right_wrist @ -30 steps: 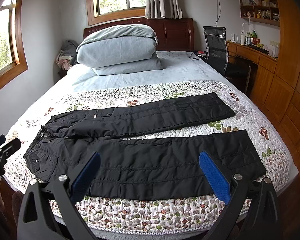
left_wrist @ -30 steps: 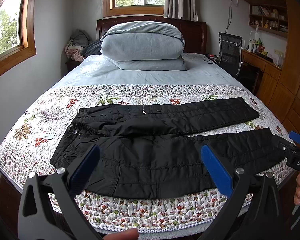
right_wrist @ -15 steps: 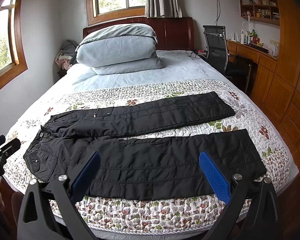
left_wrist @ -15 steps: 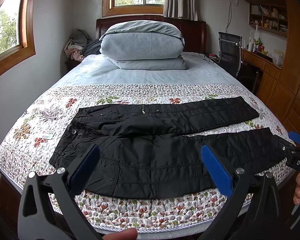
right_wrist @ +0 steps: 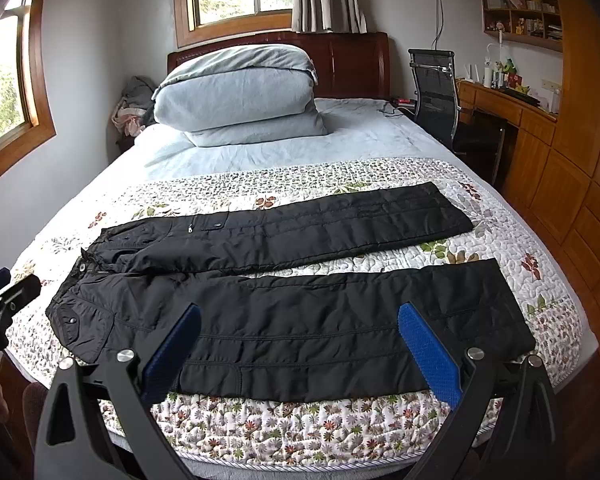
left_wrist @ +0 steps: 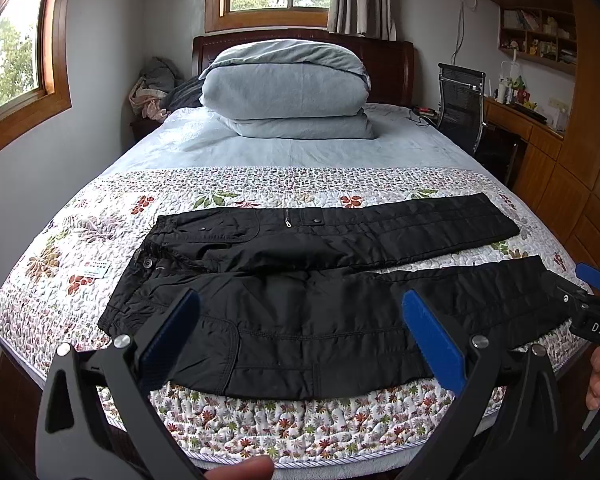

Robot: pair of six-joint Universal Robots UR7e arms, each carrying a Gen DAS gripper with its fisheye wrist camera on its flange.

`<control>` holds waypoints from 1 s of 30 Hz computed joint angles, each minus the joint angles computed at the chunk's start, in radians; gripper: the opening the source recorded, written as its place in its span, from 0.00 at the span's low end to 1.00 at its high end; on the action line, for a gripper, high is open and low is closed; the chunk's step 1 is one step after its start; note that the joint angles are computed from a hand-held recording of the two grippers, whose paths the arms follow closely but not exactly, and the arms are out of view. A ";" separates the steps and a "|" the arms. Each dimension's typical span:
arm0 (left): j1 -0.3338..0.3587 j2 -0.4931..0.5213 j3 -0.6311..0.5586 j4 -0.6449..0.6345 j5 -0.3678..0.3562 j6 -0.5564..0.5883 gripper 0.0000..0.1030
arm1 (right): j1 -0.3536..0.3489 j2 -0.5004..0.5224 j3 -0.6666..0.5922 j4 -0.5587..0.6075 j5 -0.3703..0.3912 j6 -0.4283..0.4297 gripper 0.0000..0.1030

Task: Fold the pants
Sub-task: 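Lower both tools onto the pants waistband and close both grippers on it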

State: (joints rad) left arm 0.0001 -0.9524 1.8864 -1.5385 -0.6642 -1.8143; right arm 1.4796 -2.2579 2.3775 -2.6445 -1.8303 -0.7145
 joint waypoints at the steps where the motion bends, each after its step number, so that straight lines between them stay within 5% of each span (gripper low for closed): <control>1: 0.001 0.000 0.004 -0.007 0.000 0.002 0.98 | 0.003 0.002 -0.005 0.006 -0.003 0.003 0.97; 9: 0.025 -0.006 0.030 -0.076 -0.006 0.055 0.98 | -0.010 0.024 -0.028 0.053 0.019 0.019 0.97; 15: 0.091 -0.083 0.117 -0.303 -0.054 0.269 0.98 | -0.034 0.088 -0.118 0.110 0.051 -0.015 0.97; 19: 0.227 -0.211 0.182 -0.392 -0.116 0.442 0.98 | -0.010 0.223 -0.245 0.078 -0.036 -0.074 0.97; 23: 0.412 -0.352 0.208 -0.419 -0.188 0.483 0.98 | 0.014 0.441 -0.417 -0.027 -0.222 -0.135 0.97; 30: 0.787 -0.401 0.080 -0.393 -0.278 0.584 0.98 | -0.074 0.808 -0.914 0.346 -0.256 0.061 0.97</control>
